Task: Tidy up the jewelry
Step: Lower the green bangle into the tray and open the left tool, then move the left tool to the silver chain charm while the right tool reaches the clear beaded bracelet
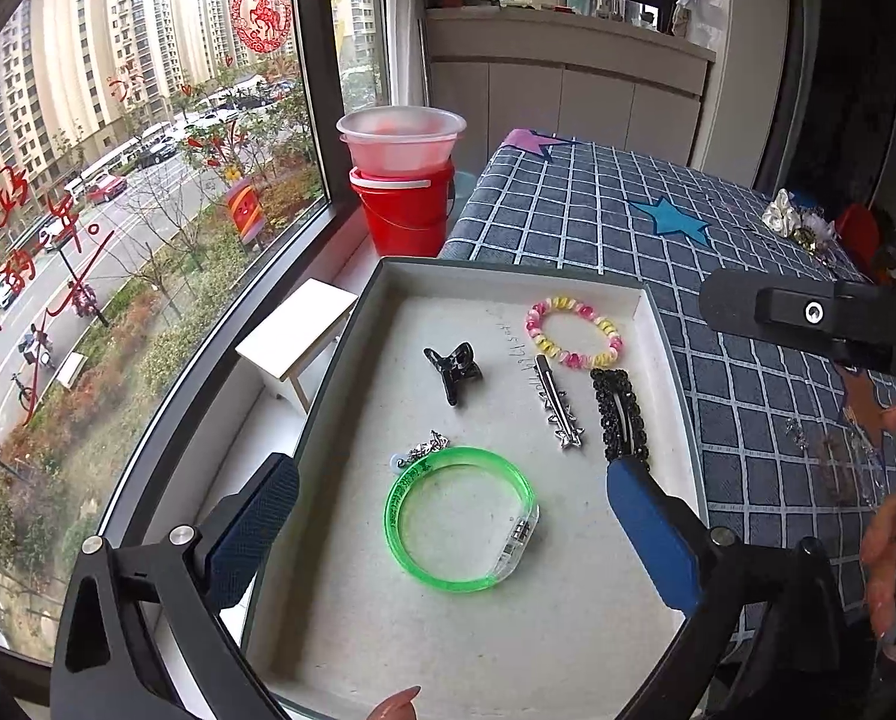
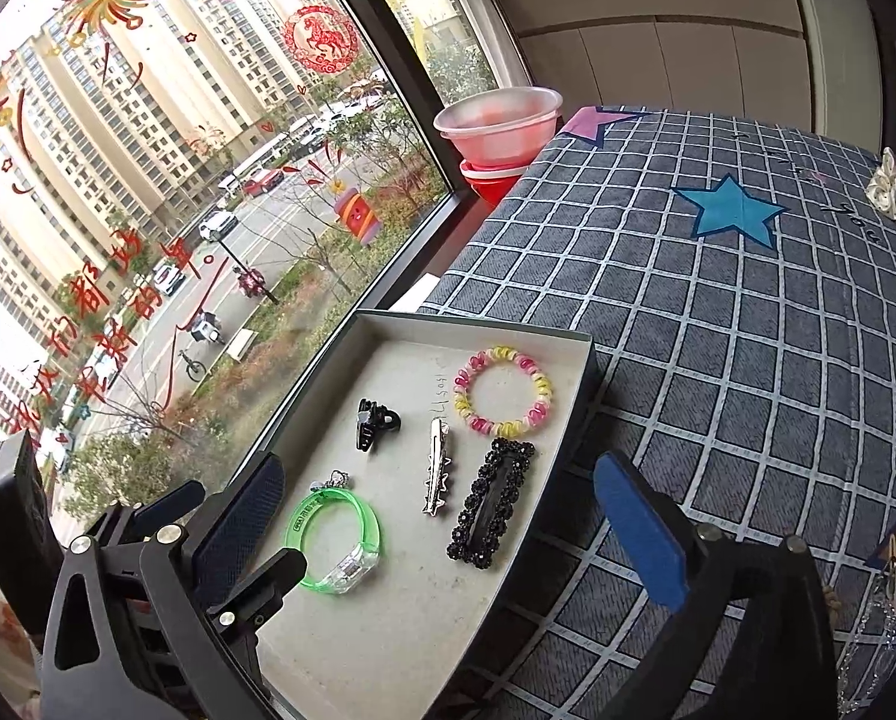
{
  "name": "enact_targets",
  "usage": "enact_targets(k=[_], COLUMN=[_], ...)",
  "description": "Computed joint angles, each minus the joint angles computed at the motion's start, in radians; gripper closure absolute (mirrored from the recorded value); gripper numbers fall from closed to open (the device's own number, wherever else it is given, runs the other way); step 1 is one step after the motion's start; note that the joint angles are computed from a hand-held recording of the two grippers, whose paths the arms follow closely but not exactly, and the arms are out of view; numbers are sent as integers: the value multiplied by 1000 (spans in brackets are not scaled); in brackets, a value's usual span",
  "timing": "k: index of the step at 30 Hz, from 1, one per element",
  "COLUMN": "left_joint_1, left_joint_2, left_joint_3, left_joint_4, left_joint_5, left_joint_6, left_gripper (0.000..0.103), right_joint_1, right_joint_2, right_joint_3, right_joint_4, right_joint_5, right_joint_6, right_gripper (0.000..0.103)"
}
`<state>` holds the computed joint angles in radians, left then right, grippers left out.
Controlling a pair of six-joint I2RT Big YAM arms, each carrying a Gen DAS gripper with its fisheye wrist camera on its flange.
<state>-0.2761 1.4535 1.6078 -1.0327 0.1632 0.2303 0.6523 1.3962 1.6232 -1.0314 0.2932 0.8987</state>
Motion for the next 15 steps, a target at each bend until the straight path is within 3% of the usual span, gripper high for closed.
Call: enact_targets(k=[7, 9, 15], left_joint_1=[-33, -48, -109], left_joint_2=[3, -8, -41], left_joint_3=[5, -7, -32], left_joint_4=[-7, -16, -30], left_joint_5=[-16, -13, -27], left_joint_6=[16, 22, 30], left_gripper=[0, 0, 0], right_joint_1=[13, 10, 31], right_joint_2=[-79, -97, -217], right_joint_3=[-60, -60, -135], right_joint_4=[7, -45, -166], right_joint_5=[70, 63, 155], right_joint_6=[41, 53, 128], right_gripper=[0, 0, 0])
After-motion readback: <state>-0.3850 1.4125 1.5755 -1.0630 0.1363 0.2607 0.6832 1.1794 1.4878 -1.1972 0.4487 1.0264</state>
